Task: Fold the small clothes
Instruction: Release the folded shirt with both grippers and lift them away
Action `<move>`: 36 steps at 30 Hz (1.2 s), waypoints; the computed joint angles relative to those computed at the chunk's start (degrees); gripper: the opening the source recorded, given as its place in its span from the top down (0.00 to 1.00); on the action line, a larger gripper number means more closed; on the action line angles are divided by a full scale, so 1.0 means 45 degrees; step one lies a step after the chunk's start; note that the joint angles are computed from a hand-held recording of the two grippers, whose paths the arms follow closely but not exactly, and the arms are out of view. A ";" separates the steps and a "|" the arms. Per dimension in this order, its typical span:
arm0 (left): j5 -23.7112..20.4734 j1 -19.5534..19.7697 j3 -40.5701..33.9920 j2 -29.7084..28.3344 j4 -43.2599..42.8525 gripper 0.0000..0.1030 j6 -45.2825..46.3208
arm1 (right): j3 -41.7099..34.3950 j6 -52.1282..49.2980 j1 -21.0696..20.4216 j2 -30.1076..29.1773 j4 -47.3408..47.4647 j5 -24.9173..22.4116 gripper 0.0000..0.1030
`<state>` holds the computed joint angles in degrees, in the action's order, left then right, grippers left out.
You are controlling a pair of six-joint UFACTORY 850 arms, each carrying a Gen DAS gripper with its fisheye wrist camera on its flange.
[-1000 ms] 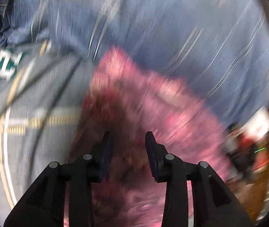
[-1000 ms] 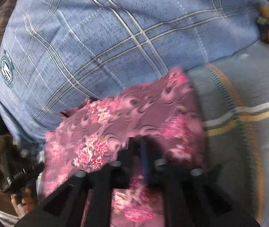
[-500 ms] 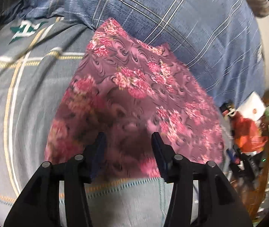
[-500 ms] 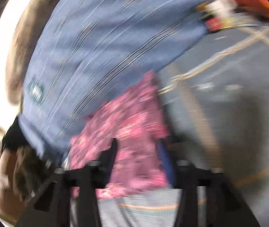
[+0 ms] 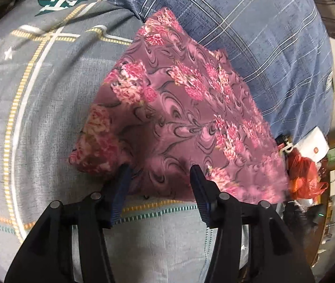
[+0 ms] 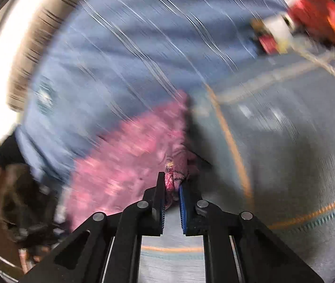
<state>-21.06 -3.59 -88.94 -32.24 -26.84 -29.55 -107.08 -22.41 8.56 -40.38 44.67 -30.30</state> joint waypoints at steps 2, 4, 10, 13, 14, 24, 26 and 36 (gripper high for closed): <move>0.0034 0.0041 0.0140 0.0139 -0.0587 0.51 0.0377 | -0.0363 0.1093 0.0041 -0.0416 -0.1068 -0.0731 0.90; 0.0136 0.0146 0.0469 0.0459 -0.2280 0.51 0.1942 | 0.0303 0.1060 0.0055 0.0192 -0.0868 -0.0135 0.80; 0.0620 -0.0080 -0.0657 0.0456 0.2158 0.43 -0.1410 | 0.1020 -0.2835 0.0233 0.1231 0.3012 0.1444 0.75; -0.1107 -0.0329 -0.2521 -0.0693 0.6156 0.43 -0.4313 | -0.0326 -0.0760 0.0850 0.0336 0.0251 0.1849 0.70; -0.1466 -0.0444 -0.2847 -0.0986 0.7122 0.43 -0.5059 | -0.0733 0.0429 0.0976 -0.0041 -0.1082 0.1872 0.69; -0.3584 -0.0996 -0.4357 -0.2358 0.9579 0.38 -0.5648 | -0.1447 0.3532 0.1570 -0.0826 -0.4730 0.2478 0.64; -0.3954 -0.1073 -0.4740 -0.2614 0.9989 0.38 -0.5735 | -0.1732 0.4932 0.1660 -0.1027 -0.6567 0.2422 0.54; -0.4429 -0.1183 -0.5045 -0.2986 0.9960 0.35 -0.5123 | -0.2595 0.6380 0.2324 -0.1354 -0.8870 0.0179 0.50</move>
<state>-40.99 -8.92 -111.65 -45.68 17.98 -52.61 -118.76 6.30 19.01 -46.47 4.76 -29.50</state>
